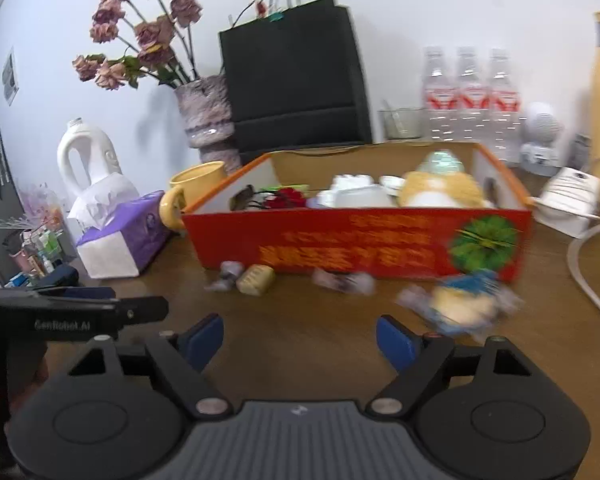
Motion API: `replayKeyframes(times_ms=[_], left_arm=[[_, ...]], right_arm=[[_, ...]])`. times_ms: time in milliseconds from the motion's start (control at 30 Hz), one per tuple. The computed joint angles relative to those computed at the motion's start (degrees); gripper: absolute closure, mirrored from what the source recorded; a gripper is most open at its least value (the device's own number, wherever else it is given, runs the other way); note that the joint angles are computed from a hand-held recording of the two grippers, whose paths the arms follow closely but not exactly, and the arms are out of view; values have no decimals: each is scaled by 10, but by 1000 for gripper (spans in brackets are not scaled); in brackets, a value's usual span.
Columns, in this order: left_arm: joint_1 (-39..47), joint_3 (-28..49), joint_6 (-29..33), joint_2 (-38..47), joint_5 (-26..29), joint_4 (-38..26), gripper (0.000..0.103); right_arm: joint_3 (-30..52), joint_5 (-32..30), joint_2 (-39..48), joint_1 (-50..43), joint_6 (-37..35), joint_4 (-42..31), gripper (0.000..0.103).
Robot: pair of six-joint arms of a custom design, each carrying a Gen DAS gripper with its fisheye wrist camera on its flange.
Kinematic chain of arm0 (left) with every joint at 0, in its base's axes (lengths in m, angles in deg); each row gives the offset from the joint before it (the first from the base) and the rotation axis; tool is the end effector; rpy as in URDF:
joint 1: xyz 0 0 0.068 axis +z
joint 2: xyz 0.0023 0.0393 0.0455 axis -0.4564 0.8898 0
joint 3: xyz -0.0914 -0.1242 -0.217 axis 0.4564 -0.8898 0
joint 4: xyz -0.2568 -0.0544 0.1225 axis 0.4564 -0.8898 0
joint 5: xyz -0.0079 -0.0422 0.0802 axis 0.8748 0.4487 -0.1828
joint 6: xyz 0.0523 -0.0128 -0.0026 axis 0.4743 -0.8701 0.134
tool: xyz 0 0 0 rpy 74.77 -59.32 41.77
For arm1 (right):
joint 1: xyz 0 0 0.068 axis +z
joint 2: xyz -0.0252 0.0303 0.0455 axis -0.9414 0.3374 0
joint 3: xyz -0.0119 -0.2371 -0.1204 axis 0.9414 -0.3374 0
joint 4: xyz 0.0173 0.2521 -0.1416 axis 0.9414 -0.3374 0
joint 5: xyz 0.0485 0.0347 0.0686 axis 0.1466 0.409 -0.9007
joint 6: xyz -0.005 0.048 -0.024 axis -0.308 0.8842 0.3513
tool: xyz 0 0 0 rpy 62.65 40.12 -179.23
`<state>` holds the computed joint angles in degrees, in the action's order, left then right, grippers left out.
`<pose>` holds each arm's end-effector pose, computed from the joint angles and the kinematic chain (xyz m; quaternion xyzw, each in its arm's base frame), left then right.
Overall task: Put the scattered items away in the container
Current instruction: 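Grasp the beige printed block with the right gripper while the left gripper grasps a small clear packet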
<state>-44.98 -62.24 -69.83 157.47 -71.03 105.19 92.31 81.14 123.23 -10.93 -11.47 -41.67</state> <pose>0.2551 -0.0892 0.0482 0.1886 0.8638 -0.1523 0.4416 0.1478 0.2000 0.0509 0.0772 0.8669 0.0746 0.4869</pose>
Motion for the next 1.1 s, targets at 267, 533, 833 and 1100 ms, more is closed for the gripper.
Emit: replayKeyframes(times_ms=[267, 533, 833, 1100], left_arm=[[16, 32, -12, 43, 7, 28, 7], [19, 35, -10, 56, 21, 40, 6], [14, 58, 8, 65, 58, 8, 22], [-38, 154, 13, 115, 46, -84, 47]], right_arm=[[164, -100, 140, -104, -105, -3, 47], [236, -74, 199, -114, -112, -55, 58], [196, -92, 166, -111, -138, -34, 80], [9, -97, 33, -103, -138, 106, 80]])
